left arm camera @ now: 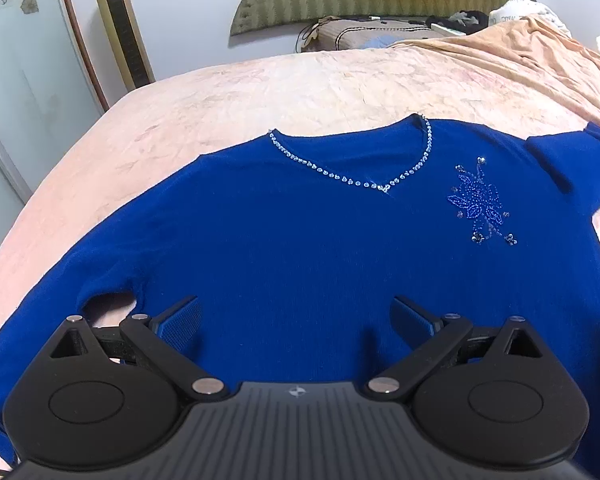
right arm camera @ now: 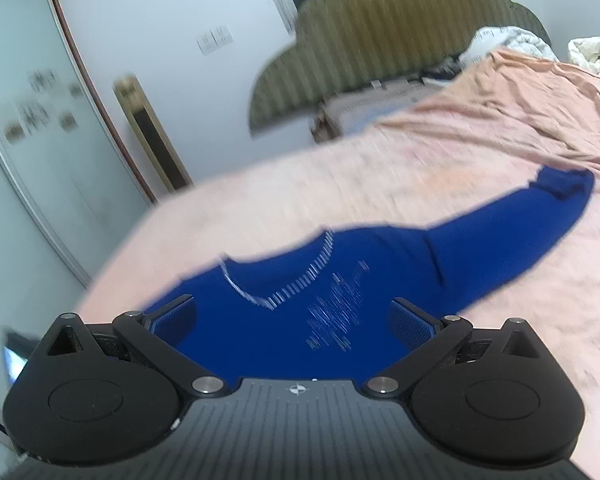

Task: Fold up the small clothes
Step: 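Move the right gripper toward the sweater sleeve cuff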

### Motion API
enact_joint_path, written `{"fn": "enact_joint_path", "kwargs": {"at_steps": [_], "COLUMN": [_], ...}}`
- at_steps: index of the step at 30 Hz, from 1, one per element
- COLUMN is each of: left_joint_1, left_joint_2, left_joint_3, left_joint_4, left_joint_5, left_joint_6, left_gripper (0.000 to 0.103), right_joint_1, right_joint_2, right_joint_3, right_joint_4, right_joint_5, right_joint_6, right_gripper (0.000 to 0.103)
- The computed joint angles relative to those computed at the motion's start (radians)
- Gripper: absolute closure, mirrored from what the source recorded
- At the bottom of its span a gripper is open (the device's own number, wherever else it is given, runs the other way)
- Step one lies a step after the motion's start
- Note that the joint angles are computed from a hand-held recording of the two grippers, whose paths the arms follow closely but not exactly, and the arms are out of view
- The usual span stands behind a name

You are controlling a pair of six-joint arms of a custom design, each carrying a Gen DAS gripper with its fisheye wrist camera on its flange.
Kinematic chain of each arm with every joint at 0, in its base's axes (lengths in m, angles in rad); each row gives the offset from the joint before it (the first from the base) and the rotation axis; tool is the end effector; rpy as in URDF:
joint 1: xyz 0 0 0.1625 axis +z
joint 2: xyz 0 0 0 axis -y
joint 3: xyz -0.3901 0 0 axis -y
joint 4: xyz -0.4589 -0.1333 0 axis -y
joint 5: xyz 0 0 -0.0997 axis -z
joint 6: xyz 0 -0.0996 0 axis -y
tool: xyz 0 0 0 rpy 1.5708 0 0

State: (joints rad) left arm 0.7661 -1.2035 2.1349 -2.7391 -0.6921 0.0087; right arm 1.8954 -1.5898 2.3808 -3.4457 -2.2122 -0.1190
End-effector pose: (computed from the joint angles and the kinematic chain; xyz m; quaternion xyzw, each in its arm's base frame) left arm -0.2333 -0.5158 0.1199 0.3093 0.8453 -0.2623 0.3479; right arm 0.2078 -0.3863 0.2770 0.0202 -0.8289 0.5146 0.2184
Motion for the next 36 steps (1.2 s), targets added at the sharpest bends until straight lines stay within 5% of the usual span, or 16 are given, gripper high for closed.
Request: {"fn": "enact_joint_path", "kwargs": {"at_steps": [3,6,11,17,22,36], "left_joint_1": [-0.002,-0.006,-0.006,-0.012,-0.018,-0.009], "left_joint_2": [0.005,0.009,0.018,0.031,0.045,0.067], "left_joint_3": [0.0,0.001,-0.003,-0.001,0.0,-0.025], "left_joint_4": [0.006,0.002,-0.013,-0.032,-0.074,-0.074], "left_joint_5": [0.001,0.012,0.006,0.008,0.018,-0.015], "left_joint_6": [-0.003,0.011,0.021,0.048,0.084,0.076], "left_gripper": [0.002,0.002,0.002,0.002,0.002,0.002], "right_joint_1": [-0.001,-0.027,-0.048,-0.054,-0.082,-0.106], "right_joint_2": [0.087,0.136,0.15,0.185,0.158,0.144], "right_joint_3": [-0.029,-0.028,-0.007,0.003,0.019,0.015], "right_joint_4": [0.007,0.041,0.006,-0.123,-0.099,-0.071], "right_joint_5": [-0.122,-0.159,-0.156,-0.161,-0.078,-0.084], "right_joint_6": [-0.019,-0.024,-0.027,-0.187,-0.164,-0.134], "right_gripper": [0.0,0.0,0.0,0.0,0.0,0.0]}}
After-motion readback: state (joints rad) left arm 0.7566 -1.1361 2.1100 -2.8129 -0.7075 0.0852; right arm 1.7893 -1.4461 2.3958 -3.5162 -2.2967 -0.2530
